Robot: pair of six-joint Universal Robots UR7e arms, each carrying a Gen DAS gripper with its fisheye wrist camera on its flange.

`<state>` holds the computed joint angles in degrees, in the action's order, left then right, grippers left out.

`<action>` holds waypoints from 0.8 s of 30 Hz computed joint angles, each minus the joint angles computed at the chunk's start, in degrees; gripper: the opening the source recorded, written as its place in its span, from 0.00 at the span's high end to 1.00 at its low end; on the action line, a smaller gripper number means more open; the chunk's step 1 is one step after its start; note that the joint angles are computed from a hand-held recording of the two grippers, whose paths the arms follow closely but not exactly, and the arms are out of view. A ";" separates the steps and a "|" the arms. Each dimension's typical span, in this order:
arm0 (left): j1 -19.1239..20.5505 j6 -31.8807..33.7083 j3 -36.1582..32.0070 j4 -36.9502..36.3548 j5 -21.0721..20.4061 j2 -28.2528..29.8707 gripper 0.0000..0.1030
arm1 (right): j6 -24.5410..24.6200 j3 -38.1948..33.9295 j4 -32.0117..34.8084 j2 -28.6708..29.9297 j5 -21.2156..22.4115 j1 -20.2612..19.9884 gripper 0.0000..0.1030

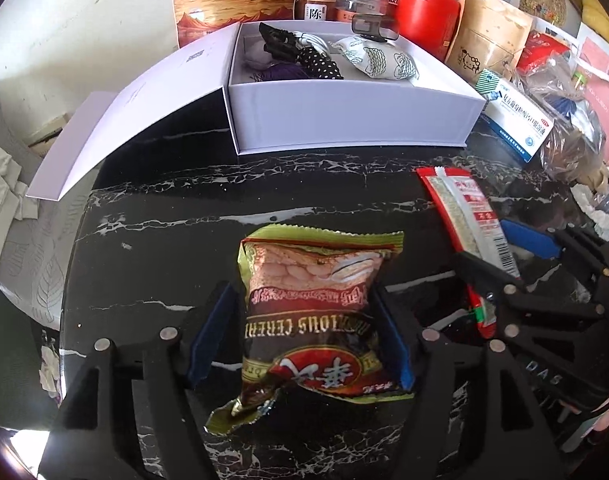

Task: Organize objects
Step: 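Lift and carry the snack bag and red packet toward the white box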

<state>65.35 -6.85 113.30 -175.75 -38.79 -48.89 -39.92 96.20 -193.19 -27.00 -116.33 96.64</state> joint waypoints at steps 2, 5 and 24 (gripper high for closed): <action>-0.35 0.03 0.18 -0.63 0.94 0.47 0.36 | -0.41 1.07 -0.35 -0.68 1.07 -0.40 0.47; -0.74 -0.03 0.84 -0.99 0.65 0.15 0.51 | -0.27 2.61 0.10 -1.98 2.36 -0.88 0.49; -4.51 -6.95 5.16 3.21 -1.85 -3.46 0.58 | 0.46 13.73 -2.87 -9.75 8.42 -2.20 0.51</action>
